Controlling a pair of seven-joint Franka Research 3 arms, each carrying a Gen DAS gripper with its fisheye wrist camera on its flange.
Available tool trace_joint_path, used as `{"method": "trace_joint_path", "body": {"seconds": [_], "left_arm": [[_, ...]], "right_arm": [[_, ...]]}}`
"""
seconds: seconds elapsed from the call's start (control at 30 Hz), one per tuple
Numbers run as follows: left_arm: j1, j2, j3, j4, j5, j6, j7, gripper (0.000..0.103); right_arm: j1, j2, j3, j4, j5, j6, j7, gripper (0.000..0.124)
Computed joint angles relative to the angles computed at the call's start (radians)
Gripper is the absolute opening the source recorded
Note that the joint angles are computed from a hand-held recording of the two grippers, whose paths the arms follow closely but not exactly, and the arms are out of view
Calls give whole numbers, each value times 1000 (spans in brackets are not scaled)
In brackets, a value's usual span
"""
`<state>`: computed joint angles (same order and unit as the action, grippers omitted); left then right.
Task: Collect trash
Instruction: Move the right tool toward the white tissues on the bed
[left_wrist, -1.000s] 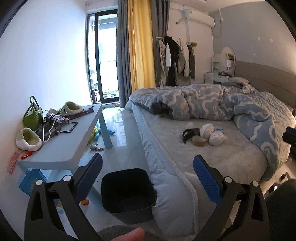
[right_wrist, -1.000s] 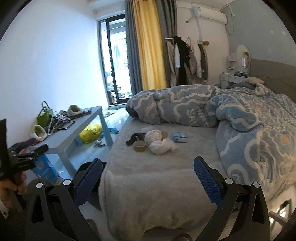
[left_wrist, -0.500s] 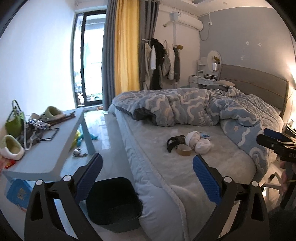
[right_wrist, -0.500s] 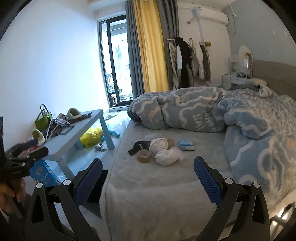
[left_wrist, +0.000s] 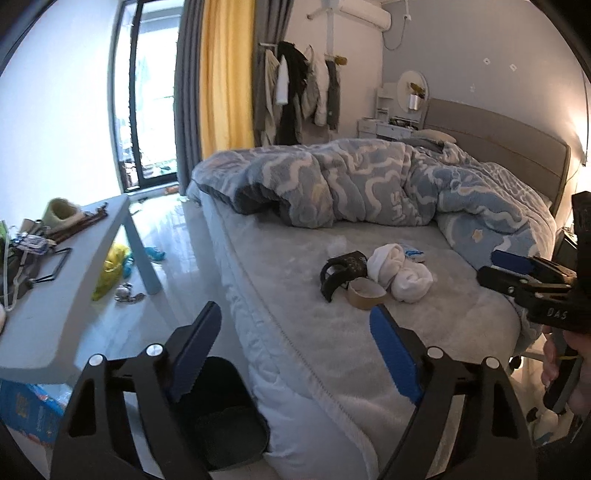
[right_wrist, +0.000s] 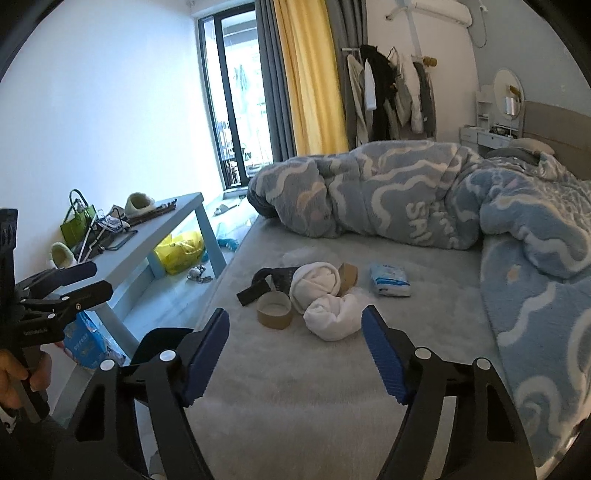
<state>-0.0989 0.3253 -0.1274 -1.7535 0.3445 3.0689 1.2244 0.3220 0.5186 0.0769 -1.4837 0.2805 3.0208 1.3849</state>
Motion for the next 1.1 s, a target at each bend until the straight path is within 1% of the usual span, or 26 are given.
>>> {"method": "trace_joint_path", "body": {"seconds": [0.03, 0.07, 0.17, 0.2, 0.27, 0.3, 0.37, 0.43, 0.5, 0.57, 0.63, 0.73, 0.83, 0.93, 1.0, 1.1], "left_arm": [[24, 20, -33, 24, -24, -14, 31, 82], [54, 40, -73, 46, -55, -25, 70, 81], [90, 85, -134, 102, -119, -48, 148, 79], [108, 105, -162, 126, -146, -56, 183, 77], [106, 138, -172, 173, -172, -75, 218, 77], [105, 154, -177, 193, -184, -82, 234, 75], [99, 190, -180, 245, -207, -109, 258, 71], [108, 217, -202, 279, -243, -132, 289, 68], [119, 236, -226, 300, -282, -156, 322, 68], [118, 258, -232, 332, -312, -186, 344, 68], [119, 270, -238, 351, -343, -210, 364, 65], [108, 288, -227, 386, -373, -246, 373, 65], [85, 305, -203, 415, -376, -266, 376, 65], [73, 325, -193, 446, -382, -289, 379, 65], [78, 342, -203, 469, -403, -309, 386, 65], [82, 362, -211, 499, -432, -337, 393, 66]], "right_arm": [[18, 27, -26, 41, -19, -27, 15, 75], [23, 45, -34, 67, -29, -44, 22, 74], [24, 114, -46, 169, -51, -110, 38, 74], [22, 143, -47, 212, -56, -142, 44, 73], [23, 187, -57, 278, -68, -187, 66, 73], [22, 198, -60, 292, -70, -198, 80, 72], [10, 217, -47, 317, -66, -216, 85, 72], [15, 244, -57, 360, -83, -251, 94, 70], [14, 263, -59, 387, -92, -268, 101, 70], [12, 290, -59, 428, -96, -292, 112, 70], [12, 324, -63, 482, -104, -317, 126, 70], [20, 375, -82, 566, -126, -361, 163, 70], [30, 422, -108, 645, -163, -410, 207, 70], [23, 455, -96, 698, -171, -437, 220, 71], [24, 465, -99, 714, -182, -445, 228, 72], [24, 498, -98, 769, -190, -478, 243, 72]]}}
